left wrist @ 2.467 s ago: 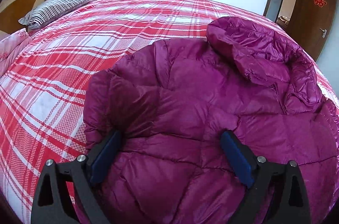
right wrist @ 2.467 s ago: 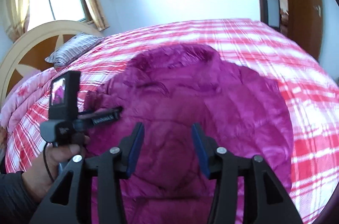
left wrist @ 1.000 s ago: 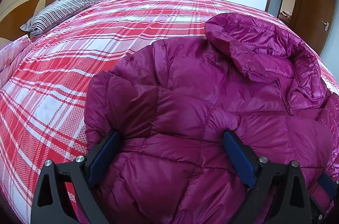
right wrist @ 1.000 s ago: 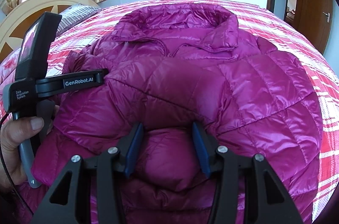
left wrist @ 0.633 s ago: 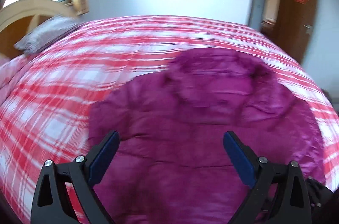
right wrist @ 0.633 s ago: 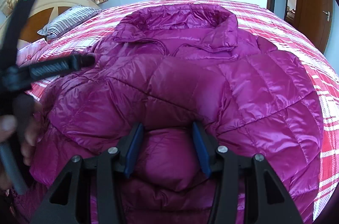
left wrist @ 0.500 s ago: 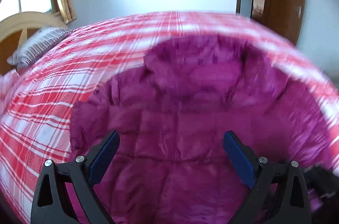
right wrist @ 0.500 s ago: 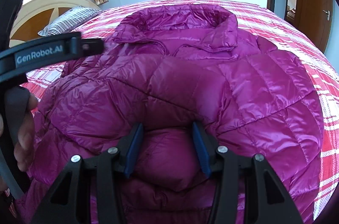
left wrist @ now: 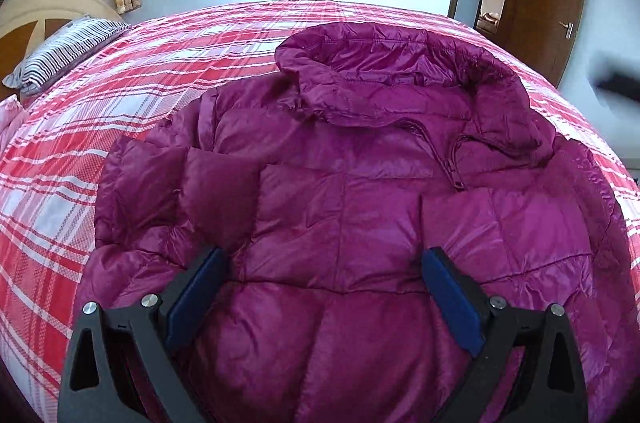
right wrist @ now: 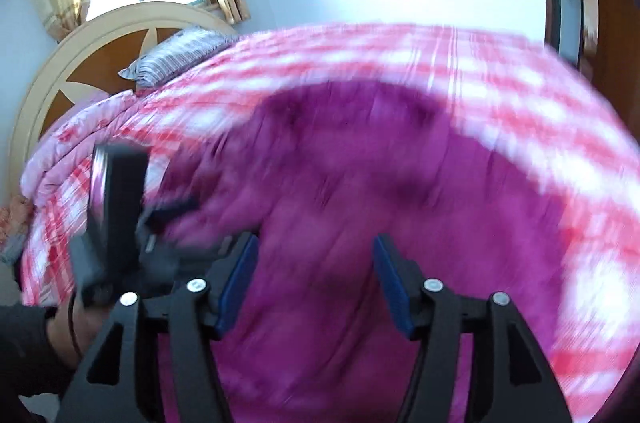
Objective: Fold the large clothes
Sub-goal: 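Move the right tool to the jacket hem edge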
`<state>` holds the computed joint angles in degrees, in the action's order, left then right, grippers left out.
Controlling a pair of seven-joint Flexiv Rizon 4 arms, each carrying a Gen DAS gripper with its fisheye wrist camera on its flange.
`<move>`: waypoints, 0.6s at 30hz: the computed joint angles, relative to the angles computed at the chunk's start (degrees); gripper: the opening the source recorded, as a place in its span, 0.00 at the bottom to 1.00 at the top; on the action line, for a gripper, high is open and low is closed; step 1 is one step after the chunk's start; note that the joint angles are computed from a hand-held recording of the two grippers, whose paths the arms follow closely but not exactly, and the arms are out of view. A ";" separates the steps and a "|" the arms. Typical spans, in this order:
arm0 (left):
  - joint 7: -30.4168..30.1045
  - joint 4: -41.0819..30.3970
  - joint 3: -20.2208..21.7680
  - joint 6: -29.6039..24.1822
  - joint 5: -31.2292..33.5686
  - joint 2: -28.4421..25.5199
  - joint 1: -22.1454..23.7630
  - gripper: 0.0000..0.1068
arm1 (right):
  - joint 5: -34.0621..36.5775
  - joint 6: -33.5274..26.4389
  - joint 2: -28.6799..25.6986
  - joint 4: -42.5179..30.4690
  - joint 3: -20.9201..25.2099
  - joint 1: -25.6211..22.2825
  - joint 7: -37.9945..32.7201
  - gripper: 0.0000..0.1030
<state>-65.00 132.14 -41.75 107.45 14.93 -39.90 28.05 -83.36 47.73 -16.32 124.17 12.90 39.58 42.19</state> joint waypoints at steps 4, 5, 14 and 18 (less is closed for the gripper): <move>0.08 0.00 -1.22 -0.60 0.00 -0.56 1.16 0.93 | 3.37 2.85 0.22 -2.92 -2.68 -4.98 -17.59 0.75; 0.14 -0.06 -1.44 -0.83 -0.08 -0.68 1.33 0.93 | 5.30 4.80 -0.71 -4.19 -3.27 -6.42 -22.82 0.75; 0.79 -0.24 -2.58 -1.46 -0.72 -1.39 2.16 0.94 | 22.93 12.26 -7.44 -10.13 -6.35 -10.53 -52.46 0.72; 1.04 -0.30 -2.78 -1.55 -0.85 -1.63 2.34 0.94 | 28.70 11.61 -8.67 -10.61 -6.76 -9.54 -60.34 0.55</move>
